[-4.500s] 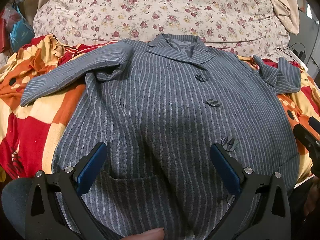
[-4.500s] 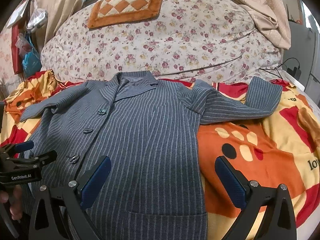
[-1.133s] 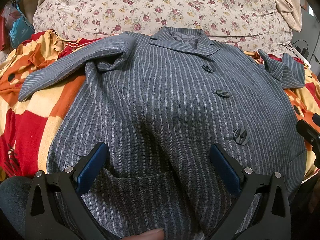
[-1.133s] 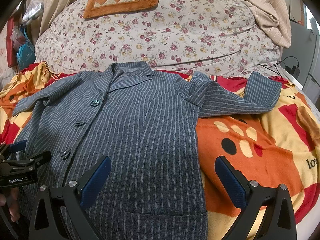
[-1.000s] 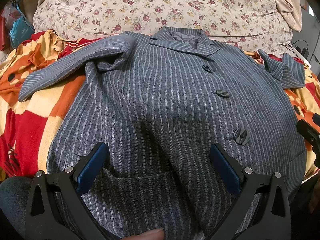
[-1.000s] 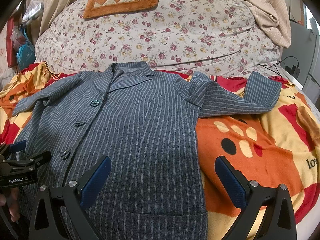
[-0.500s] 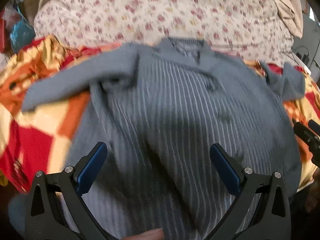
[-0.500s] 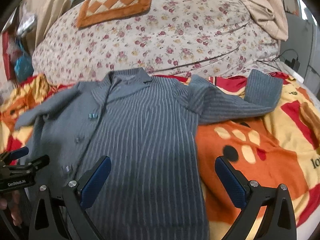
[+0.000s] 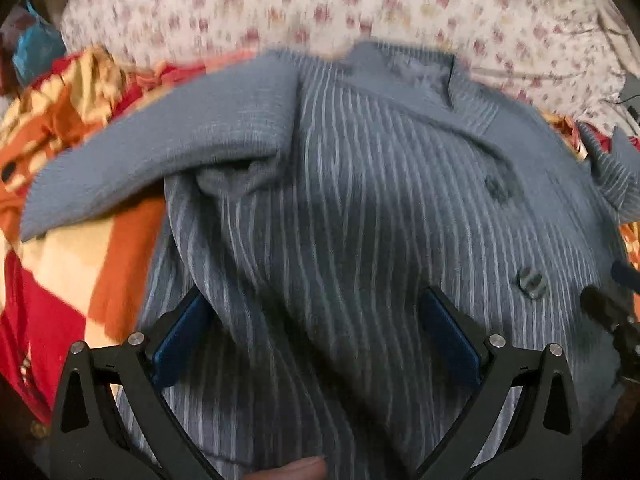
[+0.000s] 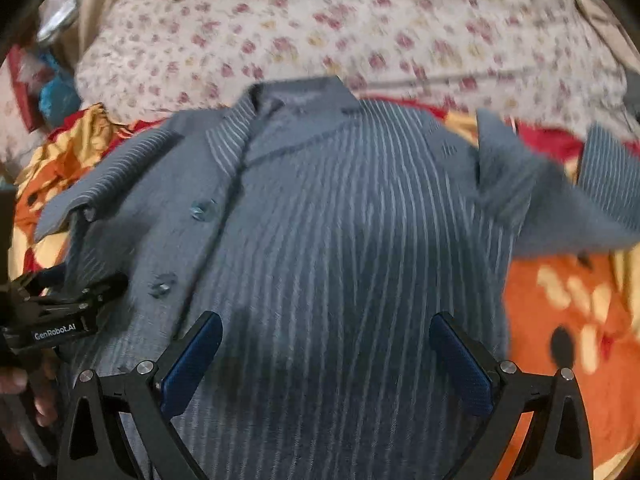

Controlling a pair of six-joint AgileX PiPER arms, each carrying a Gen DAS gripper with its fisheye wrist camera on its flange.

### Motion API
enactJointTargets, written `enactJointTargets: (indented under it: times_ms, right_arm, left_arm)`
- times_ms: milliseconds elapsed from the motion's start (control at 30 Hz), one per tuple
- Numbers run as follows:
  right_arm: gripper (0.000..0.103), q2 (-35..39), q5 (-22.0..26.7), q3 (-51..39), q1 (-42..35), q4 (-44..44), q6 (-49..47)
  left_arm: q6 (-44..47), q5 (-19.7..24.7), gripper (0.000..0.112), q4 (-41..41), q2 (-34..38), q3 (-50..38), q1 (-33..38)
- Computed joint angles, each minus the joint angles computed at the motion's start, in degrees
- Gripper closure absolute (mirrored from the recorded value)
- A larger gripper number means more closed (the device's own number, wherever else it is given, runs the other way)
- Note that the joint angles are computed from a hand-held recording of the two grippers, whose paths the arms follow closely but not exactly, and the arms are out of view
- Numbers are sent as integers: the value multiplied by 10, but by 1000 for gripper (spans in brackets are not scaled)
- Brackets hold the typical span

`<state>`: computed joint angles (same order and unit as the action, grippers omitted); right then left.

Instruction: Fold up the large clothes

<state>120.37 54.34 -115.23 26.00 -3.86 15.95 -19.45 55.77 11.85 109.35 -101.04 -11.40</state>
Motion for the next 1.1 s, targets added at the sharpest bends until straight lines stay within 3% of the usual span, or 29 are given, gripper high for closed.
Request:
enactJointTargets:
  times_ms: [100, 200, 600, 1100]
  right_arm:
    - [0, 9, 2, -2, 10, -24, -2]
    - [0, -6, -34, 36, 19, -51, 14]
    - [0, -21, -67, 73, 23, -70, 32]
    - [0, -30, -81, 89, 25, -76, 34]
  left_arm:
    - [13, -8, 10, -12, -5, 8, 6]
    - [16, -22, 10, -17, -19, 30, 10]
    - [0, -74, 10, -8, -37, 75, 5]
    - [0, -84, 10, 6, -41, 84, 2]
